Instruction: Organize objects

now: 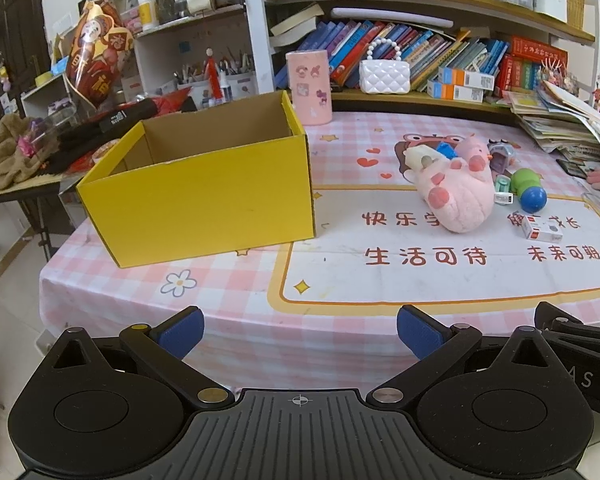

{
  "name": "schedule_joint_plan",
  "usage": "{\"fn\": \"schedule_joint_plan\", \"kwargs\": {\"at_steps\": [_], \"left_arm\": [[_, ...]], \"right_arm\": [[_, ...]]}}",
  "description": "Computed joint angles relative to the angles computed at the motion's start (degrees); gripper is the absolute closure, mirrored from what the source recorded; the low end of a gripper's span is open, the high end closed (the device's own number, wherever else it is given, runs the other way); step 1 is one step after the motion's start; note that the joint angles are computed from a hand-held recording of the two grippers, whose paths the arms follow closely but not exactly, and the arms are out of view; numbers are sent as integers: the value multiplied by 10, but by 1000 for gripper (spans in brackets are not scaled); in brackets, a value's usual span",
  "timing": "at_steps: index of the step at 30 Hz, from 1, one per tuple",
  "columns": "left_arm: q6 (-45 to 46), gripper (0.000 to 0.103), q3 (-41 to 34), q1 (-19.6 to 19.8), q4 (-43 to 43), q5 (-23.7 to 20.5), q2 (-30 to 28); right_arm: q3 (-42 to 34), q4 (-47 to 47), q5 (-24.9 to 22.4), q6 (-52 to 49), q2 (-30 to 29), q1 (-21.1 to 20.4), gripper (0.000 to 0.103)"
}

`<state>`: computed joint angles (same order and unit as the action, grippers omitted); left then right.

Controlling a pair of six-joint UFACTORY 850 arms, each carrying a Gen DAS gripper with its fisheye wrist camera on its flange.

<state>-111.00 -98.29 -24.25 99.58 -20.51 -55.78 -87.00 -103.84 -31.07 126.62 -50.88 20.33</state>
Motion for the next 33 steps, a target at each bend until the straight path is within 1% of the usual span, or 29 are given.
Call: {"fn": "schedule_joint_plan", "kwargs": {"at_steps": [7, 11, 17, 26, 33], "left_arm": [[19, 0, -8, 4, -19, 7, -4], [36, 0, -14, 3, -39, 9, -7], [55, 0, -18, 3, -59, 11, -10], [96, 0, -35, -2, -105, -2, -19], [140, 0, -61, -4, -148, -2, -34]], "right_arm": [[-4, 10, 2, -11, -2, -1, 0], [-20, 31, 5, -36, -11, -1, 0], [-19, 40, 8, -45, -10, -3, 0], [-22, 44, 21, -56, -10, -8, 0], [-28, 53, 29, -68, -13, -15, 0]]}}
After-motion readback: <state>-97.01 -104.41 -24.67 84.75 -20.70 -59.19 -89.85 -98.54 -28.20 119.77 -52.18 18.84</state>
